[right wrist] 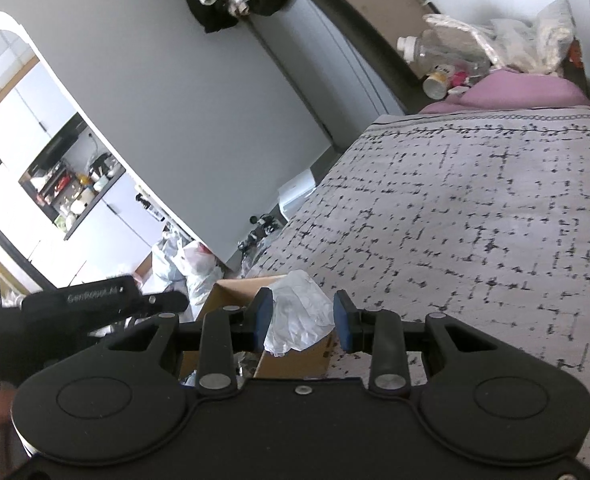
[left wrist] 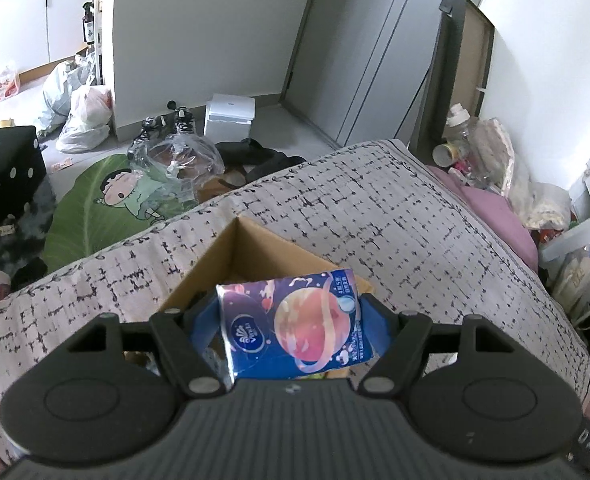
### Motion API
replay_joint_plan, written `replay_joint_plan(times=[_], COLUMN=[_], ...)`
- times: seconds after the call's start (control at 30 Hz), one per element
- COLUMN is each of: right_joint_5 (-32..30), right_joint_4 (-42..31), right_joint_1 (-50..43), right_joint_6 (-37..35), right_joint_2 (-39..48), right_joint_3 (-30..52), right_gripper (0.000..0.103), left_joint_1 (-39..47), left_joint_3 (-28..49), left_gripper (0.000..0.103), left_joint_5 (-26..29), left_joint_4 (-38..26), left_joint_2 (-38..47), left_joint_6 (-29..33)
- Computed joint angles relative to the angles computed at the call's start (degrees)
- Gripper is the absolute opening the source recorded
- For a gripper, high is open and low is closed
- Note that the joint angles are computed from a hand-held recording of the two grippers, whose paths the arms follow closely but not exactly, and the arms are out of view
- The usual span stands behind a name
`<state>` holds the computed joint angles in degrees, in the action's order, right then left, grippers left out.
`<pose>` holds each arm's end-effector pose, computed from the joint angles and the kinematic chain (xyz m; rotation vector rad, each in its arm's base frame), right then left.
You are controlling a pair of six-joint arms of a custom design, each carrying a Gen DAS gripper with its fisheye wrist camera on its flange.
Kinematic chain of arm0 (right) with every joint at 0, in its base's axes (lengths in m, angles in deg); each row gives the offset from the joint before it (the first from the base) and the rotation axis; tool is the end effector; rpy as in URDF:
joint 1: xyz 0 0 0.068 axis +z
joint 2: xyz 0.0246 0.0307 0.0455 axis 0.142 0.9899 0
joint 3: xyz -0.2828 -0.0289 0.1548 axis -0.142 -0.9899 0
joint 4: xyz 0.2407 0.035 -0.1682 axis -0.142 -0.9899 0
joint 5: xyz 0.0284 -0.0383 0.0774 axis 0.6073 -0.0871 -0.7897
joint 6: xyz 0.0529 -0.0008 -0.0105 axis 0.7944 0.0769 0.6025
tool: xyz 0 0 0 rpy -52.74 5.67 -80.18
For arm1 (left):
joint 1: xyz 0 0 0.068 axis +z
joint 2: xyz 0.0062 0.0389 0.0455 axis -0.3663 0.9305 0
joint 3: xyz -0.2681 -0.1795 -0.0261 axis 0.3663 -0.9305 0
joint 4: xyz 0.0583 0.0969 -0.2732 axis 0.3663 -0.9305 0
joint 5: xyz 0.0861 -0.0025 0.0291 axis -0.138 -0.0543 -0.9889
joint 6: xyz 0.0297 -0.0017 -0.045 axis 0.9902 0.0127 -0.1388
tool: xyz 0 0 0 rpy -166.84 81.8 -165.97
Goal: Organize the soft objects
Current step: 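Carry the tissue pack and white tissue over the box with both grippers, then open both grippers to drop the tissue pack and white tissue into the box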
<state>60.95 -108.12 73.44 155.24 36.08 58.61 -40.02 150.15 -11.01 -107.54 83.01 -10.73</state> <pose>0.1224 0.2005 0.2634 0.6473 1.9998 0.4818 0.2960 -0.1053 0.3175 0.2674 2.4392 -0.4216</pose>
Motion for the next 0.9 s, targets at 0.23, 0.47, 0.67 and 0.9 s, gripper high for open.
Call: replay_joint_plan(times=[0.23, 0.47, 0.67, 0.9], right_joint_5=[-2.8, -6.6, -8.9, -10.3], right_joint_4=[5.1, 9.6, 11.9, 13.3], right_joint_1=[-3.1, -7.1, -9.7, -11.8], right_joint_6=[-4.4, -8.2, -10.2, -9.8], right_joint_2=[4.9, 9.4, 13.4, 15.6], right_joint_3=[2.0, 4.3, 7.1, 8.2], right_gripper=[0.033, 0.033, 0.033, 0.033], left_joint_1=[1.8, 3.8, 3.7, 3.3], left_joint_3=[1.6, 3.4, 5.0, 5.8], left_gripper=[0.073, 0.073, 0.073, 0.074], left_joint_5=[0.3, 2.0, 0.0, -0.4], left_joint_4=[2.4, 4.0, 5.8, 6.2], left_joint_2=[5.0, 10.0, 13.7, 15.5], left_joint_6=[1.2, 1.2, 1.6, 3.4])
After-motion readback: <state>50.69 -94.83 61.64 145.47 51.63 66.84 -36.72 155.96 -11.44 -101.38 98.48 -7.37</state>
